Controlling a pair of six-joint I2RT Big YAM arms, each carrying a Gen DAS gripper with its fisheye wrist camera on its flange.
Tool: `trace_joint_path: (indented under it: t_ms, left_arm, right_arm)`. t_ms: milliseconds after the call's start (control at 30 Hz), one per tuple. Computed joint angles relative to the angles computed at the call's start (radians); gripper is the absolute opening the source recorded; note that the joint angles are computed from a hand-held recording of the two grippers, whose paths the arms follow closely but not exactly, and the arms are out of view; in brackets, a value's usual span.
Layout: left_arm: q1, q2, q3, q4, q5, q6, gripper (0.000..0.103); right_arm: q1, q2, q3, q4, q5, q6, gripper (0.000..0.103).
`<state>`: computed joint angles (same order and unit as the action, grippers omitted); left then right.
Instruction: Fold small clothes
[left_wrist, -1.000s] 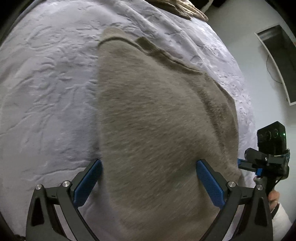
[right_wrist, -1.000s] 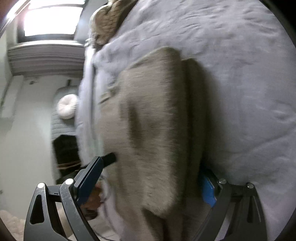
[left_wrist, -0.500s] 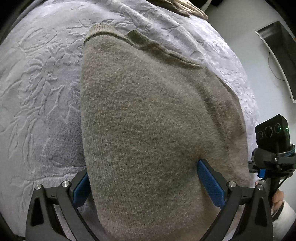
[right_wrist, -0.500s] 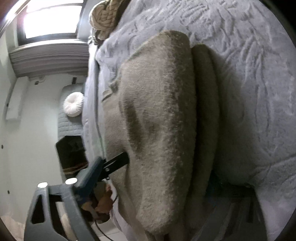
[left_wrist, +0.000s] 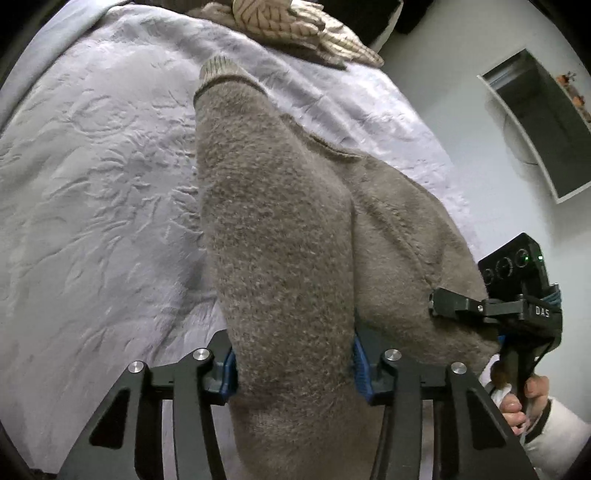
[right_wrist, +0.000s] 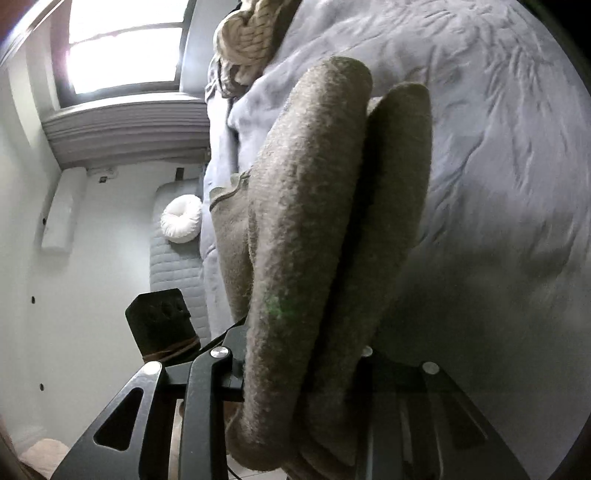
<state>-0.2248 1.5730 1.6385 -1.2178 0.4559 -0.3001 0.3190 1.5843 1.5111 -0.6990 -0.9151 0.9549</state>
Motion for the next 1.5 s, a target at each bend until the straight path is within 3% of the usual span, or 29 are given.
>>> trace_joint_path:
  t_ms: [267,500,567,667,767,800,833,900,967,1067,1133,1167,1267,1333,1400,1500]
  left_arm:
    - [0.078,-0.136,-0.011,-0.166,0.033,0.099,0.050]
    - [0.171,-0.288,-0.147,-0.307,0.003,0.179,0.050]
    - [0.195,-0.330,-0.209,-0.326,-0.018,0.196,0.050]
    - [0.225,-0.363,-0.291,-0.357,-0.058,0.195,0.050]
    - [0.243,-0.392,-0.327,-0.364,-0.083,0.189,0.050]
    - [0.259,-0.410,-0.327,-0.366,-0.079,0.197,0.050]
    - [0.266,-0.422,-0.322,-0.368,-0.090,0.201,0.050]
    - [0.287,-0.436,-0.308,-0.364,-0.148,0.214,0.050]
    - [0.339,-0.444,-0.309,-0.369,-0.164,0.248,0.050]
    - [0.364,-0.426,-0.301,-0.366,-0.174,0.259,0.050]
    - [0.355,-0.419,-0.303,-0.358,-0.200,0.268,0.050]
    - [0.318,-0.403,-0.308,-0.342,-0.222,0.247,0.050]
    - [0.264,-0.389,-0.333,-0.332,-0.300,0.229,0.050]
    - [0.259,-0.392,-0.330,-0.338,-0.321,0.237,0.050]
    - [0.257,-0.395,-0.324,-0.353,-0.331,0.242,0.051]
    - [0.250,-0.405,-0.326,-0.369,-0.339,0.250,0.051]
  right_arm:
    - [0.152,-0.111,-0.070,0.079,0.055,0.182,0.033]
    - [0.309,-0.107,-0.131,0.134,0.109,0.307,0.033]
    - [0.342,-0.090,-0.122,0.067,0.133,0.290,0.035]
    - [0.366,-0.050,-0.046,-0.153,0.192,0.168,0.040]
    - [0.372,-0.016,0.092,-0.434,0.329,0.005,0.057]
    - [0.375,-0.004,0.145,-0.538,0.407,-0.051,0.060]
    - [0.374,0.003,0.178,-0.592,0.451,-0.073,0.060]
    - [0.358,-0.011,0.189,-0.584,0.478,-0.042,0.060]
    - [0.349,-0.081,0.107,-0.493,0.471,0.036,0.059]
    - [0.344,-0.082,0.069,-0.425,0.396,0.090,0.059]
    - [0.358,-0.039,0.085,-0.432,0.360,0.107,0.043]
    - [0.356,-0.020,0.096,-0.452,0.352,0.097,0.016]
    - [0.388,0.022,0.186,-0.565,0.446,-0.002,0.016]
    - [0.417,0.093,0.313,-0.734,0.570,-0.138,0.010]
    - [0.432,0.147,0.357,-0.828,0.643,-0.232,0.010]
    - [0.414,0.148,0.297,-0.767,0.580,-0.155,0.010]
